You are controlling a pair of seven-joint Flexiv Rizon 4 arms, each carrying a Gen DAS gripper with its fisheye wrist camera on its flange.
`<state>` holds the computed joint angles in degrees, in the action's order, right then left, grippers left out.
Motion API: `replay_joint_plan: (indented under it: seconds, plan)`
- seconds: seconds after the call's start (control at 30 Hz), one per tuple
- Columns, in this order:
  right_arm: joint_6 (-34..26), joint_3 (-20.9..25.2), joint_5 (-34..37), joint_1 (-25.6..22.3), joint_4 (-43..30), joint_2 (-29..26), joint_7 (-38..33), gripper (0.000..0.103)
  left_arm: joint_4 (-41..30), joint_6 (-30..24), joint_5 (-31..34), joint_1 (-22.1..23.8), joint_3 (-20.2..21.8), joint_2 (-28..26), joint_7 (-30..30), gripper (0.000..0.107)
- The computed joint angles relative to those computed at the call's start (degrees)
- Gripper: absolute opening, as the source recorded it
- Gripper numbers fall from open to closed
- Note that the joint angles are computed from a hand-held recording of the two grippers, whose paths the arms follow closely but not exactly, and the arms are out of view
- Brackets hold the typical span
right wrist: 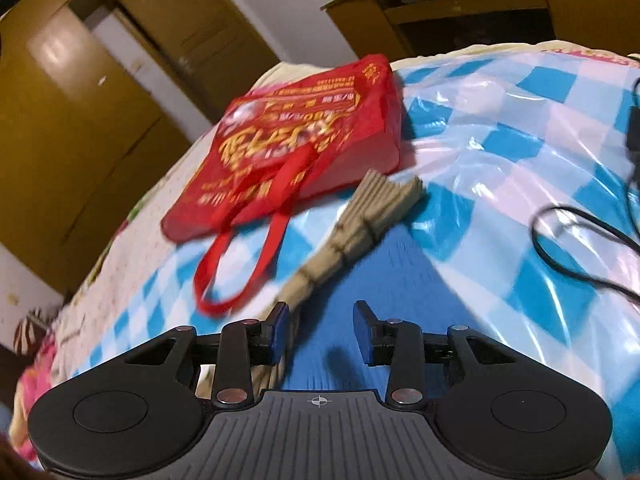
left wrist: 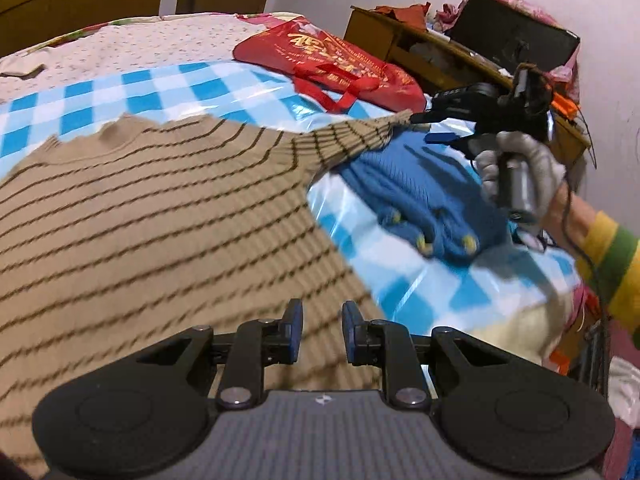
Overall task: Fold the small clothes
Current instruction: 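Grasp the sleeve cuff beside the blue garment with the right tool, then fold the held sleeve across the sweater body and open the right tool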
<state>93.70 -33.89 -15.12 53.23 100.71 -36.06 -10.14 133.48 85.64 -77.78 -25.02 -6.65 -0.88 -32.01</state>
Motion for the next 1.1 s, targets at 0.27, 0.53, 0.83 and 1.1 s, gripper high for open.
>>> replay_joint_plan:
  seconds: [0.27,0.53,0.83,1.1]
  plan:
    - [-1.22,8.98,0.76,-10.36,-9.86,-5.71,1.31,0.036,-3.92,-0.12,2.67,1.47,-1.08,-4.71,-2.98,0.032]
    - [-1.86,7.51,3.28,-9.83,-12.46,-7.16,-3.67,0.042,-3.95,-1.76,10.56,4.35,-1.97,-5.62,-9.65,0.033]
    - [-1.39,7.11,-2.18,-10.83,-13.02,-7.90,2.71,0.010,-3.48,0.44,13.25,5.54,-3.10,-5.88,-11.13,0.033]
    - [4.45,4.63,-3.26,-4.90,-16.88,-6.93,-6.06,0.010,-1.18,4.16,-4.92,2.49,-2.13,-3.55,-0.44,0.034]
